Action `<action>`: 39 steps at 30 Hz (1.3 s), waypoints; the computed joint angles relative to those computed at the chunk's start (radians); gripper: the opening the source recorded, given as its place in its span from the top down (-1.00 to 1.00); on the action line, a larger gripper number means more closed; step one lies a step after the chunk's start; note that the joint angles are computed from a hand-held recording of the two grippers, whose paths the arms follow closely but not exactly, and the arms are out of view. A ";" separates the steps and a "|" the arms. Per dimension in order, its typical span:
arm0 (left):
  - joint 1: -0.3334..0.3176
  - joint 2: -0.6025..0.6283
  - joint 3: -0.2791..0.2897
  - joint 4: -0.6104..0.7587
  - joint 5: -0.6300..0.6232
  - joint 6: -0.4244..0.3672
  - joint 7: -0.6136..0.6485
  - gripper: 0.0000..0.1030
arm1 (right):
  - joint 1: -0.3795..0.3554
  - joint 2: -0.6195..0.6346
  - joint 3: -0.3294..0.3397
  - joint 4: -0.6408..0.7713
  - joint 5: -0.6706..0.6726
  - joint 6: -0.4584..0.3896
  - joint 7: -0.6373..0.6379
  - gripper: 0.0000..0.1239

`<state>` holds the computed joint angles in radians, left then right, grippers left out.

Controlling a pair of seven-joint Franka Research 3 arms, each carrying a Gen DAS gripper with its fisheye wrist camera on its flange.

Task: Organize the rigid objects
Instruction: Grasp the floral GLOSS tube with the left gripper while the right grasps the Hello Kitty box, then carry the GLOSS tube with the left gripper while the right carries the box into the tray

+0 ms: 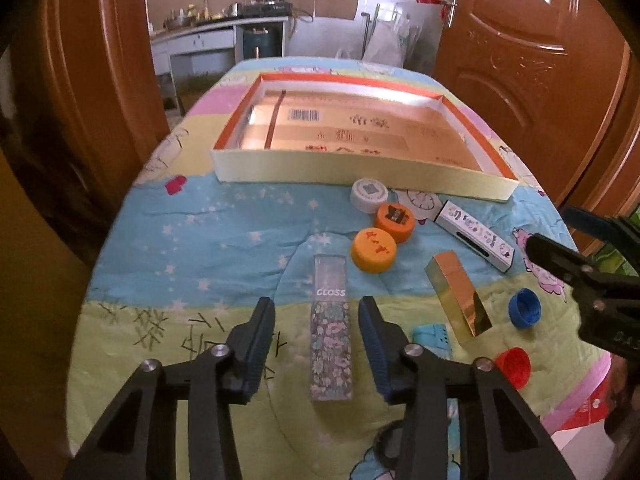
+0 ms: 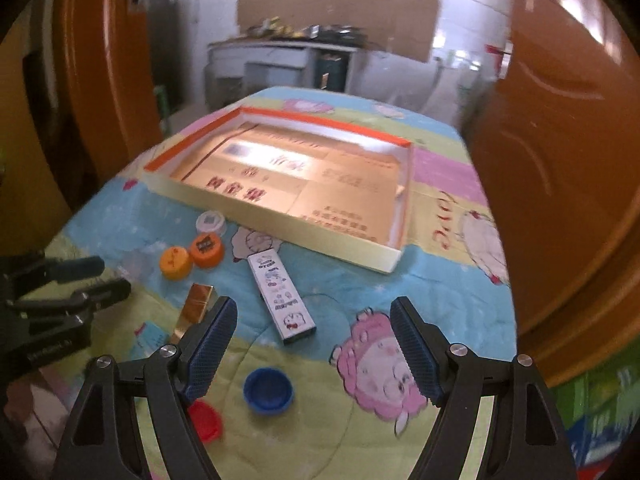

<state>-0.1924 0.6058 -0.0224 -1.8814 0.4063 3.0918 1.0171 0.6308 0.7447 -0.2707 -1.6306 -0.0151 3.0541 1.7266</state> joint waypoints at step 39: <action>0.146 0.003 -0.162 -0.003 -0.114 0.055 0.235 0.60 | -0.231 0.051 0.318 0.156 0.179 -0.170 -0.401 0.57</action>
<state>-0.0467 0.6084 -0.1839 -1.8846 0.2926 3.1466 1.2523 0.3997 0.7961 0.0474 -1.4751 0.1638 2.8838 1.3258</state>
